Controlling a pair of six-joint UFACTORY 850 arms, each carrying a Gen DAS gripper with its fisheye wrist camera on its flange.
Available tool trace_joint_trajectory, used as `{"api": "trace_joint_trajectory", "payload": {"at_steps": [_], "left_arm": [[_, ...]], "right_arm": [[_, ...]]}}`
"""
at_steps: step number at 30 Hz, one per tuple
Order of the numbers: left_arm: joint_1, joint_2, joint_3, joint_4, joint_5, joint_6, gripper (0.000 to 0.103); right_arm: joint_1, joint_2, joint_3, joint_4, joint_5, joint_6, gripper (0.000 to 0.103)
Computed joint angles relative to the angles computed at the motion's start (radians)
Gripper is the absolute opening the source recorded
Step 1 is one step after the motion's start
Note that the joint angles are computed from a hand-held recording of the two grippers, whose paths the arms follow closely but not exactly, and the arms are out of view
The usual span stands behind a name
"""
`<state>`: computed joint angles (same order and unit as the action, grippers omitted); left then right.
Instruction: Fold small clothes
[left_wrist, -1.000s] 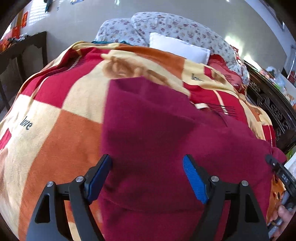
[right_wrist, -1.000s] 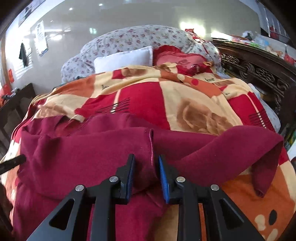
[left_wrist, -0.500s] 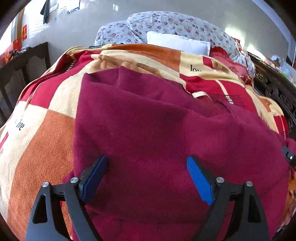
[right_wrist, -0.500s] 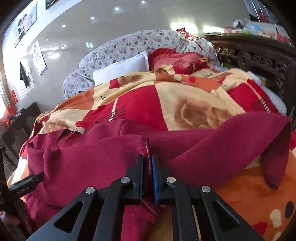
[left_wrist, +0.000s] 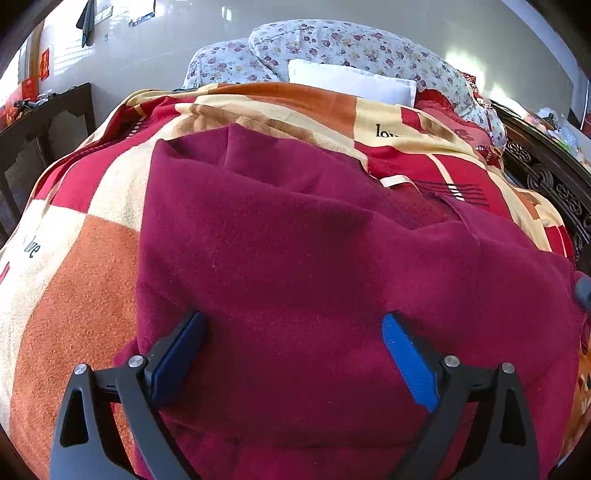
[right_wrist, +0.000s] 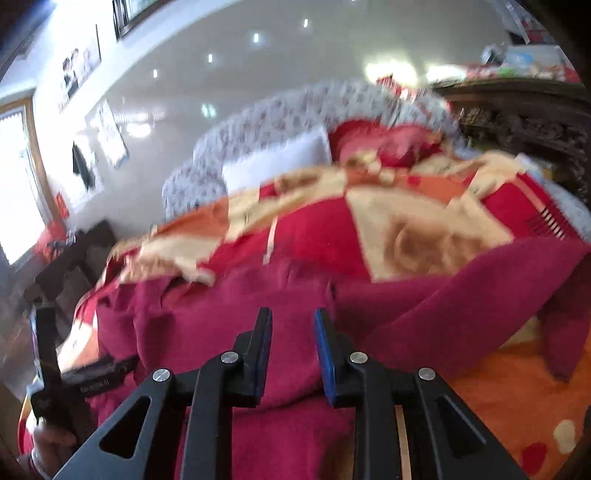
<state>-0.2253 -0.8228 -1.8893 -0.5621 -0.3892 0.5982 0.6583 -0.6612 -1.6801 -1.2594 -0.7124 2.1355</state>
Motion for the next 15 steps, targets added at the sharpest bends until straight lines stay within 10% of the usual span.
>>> {"api": "trace_joint_trajectory", "payload": {"at_steps": [8, 10, 12, 15], "left_arm": [[0.008, 0.016, 0.025, -0.103, 0.009, 0.093, 0.098], [0.012, 0.041, 0.053, -0.145, 0.023, 0.124, 0.098], [0.012, 0.067, 0.084, -0.187, 0.034, 0.173, 0.098], [0.007, 0.101, 0.119, -0.268, 0.007, 0.271, 0.098]], "right_arm": [[-0.006, 0.022, 0.033, -0.023, 0.029, 0.071, 0.029], [0.001, 0.053, 0.054, -0.013, 0.017, 0.109, 0.043], [0.025, 0.094, 0.089, -0.033, -0.068, 0.173, 0.082], [0.053, 0.153, 0.161, -0.050, -0.198, 0.279, 0.087]]}}
